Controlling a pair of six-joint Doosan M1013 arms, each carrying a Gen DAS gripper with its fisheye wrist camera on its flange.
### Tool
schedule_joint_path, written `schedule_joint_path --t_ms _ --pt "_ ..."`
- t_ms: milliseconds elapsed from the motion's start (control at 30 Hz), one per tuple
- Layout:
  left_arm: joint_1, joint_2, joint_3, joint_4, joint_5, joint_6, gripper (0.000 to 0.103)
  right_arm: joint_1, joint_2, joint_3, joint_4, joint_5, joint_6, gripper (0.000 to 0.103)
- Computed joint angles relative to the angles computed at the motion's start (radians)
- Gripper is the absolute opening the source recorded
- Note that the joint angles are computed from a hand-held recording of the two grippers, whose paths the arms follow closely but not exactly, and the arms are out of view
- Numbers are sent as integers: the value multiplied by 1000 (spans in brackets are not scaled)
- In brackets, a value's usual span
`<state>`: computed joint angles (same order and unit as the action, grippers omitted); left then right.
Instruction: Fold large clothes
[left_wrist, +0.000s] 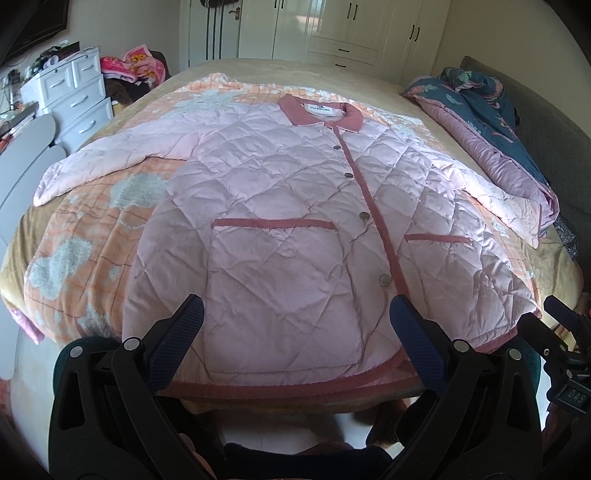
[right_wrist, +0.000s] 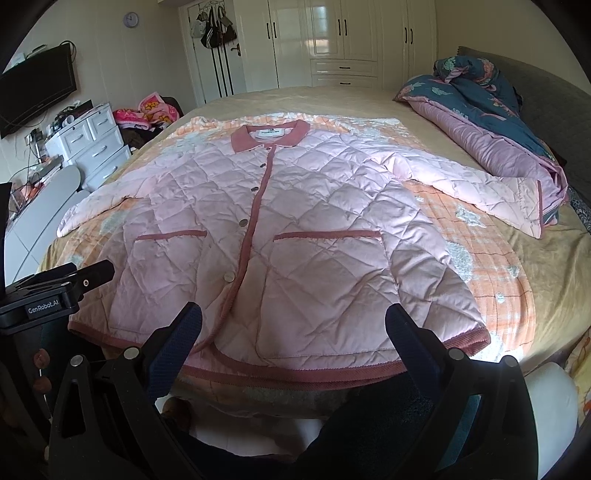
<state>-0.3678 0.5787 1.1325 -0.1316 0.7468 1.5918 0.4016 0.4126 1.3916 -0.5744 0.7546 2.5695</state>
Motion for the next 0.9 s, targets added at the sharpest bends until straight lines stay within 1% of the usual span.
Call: schedule_joint_path --t_ms 267,500,667,767,900 --pt "5 44 -79 2 43 -11 94 -25 37 -69 60 6 -84 99" --pt "5 101 -191 7 97 -28 94 -51 73 -142 97 17 -138 99" --pt "5 149 -290 3 141 -41 94 -71 101 -203 100 30 -154 99" --pt "3 181 -356 -2 169 -44 94 -90 116 -237 141 22 -181 99" --pt "-1 231 -456 -1 217 -55 94 -107 138 -281 166 34 -210 99"
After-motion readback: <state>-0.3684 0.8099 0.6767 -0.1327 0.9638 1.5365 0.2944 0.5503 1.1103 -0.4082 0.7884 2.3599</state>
